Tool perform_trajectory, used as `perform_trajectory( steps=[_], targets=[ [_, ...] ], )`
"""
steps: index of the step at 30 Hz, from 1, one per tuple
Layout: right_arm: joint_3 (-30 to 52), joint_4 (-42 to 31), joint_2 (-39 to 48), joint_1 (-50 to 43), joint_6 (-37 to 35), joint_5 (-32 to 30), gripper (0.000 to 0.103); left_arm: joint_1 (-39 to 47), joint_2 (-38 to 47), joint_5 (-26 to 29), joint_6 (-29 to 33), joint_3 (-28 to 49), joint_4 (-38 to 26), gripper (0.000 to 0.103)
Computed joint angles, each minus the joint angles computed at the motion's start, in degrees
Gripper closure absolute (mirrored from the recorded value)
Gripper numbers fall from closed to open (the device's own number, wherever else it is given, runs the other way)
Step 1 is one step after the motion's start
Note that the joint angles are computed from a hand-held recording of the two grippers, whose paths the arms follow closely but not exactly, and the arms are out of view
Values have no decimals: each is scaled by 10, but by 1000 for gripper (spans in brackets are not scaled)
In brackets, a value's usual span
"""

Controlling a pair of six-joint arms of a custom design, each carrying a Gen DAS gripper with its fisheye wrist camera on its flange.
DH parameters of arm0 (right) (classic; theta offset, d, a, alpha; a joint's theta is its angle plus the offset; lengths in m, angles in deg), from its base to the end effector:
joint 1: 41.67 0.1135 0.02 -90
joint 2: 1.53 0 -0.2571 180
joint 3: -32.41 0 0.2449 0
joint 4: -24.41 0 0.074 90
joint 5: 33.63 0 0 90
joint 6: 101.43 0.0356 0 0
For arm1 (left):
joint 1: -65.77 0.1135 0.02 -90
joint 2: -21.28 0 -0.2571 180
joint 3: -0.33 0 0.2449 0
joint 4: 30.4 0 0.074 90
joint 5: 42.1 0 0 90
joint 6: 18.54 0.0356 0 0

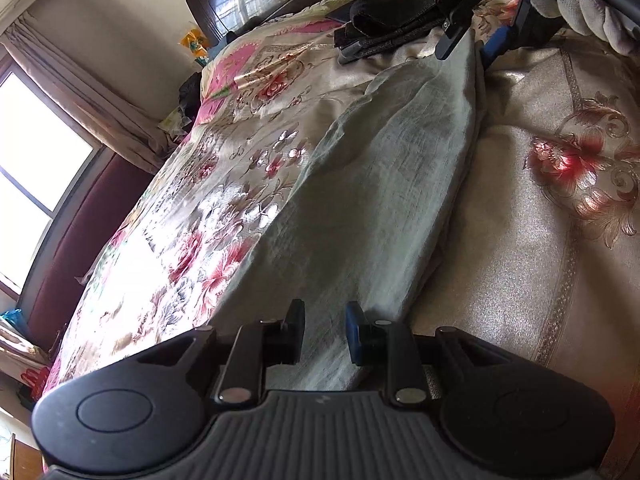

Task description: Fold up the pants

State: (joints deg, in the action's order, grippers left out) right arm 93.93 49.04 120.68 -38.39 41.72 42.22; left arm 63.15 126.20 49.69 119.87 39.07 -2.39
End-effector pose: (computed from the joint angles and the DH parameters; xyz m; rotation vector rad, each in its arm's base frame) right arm 0.3636 0.0296 0.0536 0.8368 2.1439 0.8038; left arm 0.2709 -0.0135 0.0702 0.9919 2.0382 0.3959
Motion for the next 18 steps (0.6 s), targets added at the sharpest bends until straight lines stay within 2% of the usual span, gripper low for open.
perform_trajectory(
  steps=[3, 6, 7, 12, 15, 18],
  targets=[
    [-50, 104, 15, -33, 57, -49, 66, 8, -5, 9, -4, 12, -23, 64],
    [-88, 150, 10, -50, 57, -67, 66, 14, -7, 13, -14, 21, -36, 64],
    [-91, 148, 8, -52, 50, -70, 67, 14, -6, 13, -17, 23, -37, 64],
    [-66, 106, 15, -38, 15, -44, 85, 6, -2, 11, -27, 33, -45, 64],
    [-74, 115, 13, -37, -6, -44, 88, 2, -8, 13, -21, 28, -42, 64],
    [-57, 75, 11, -31, -33, -31, 91, 1, -9, 18, -11, 26, -42, 64]
  ],
)
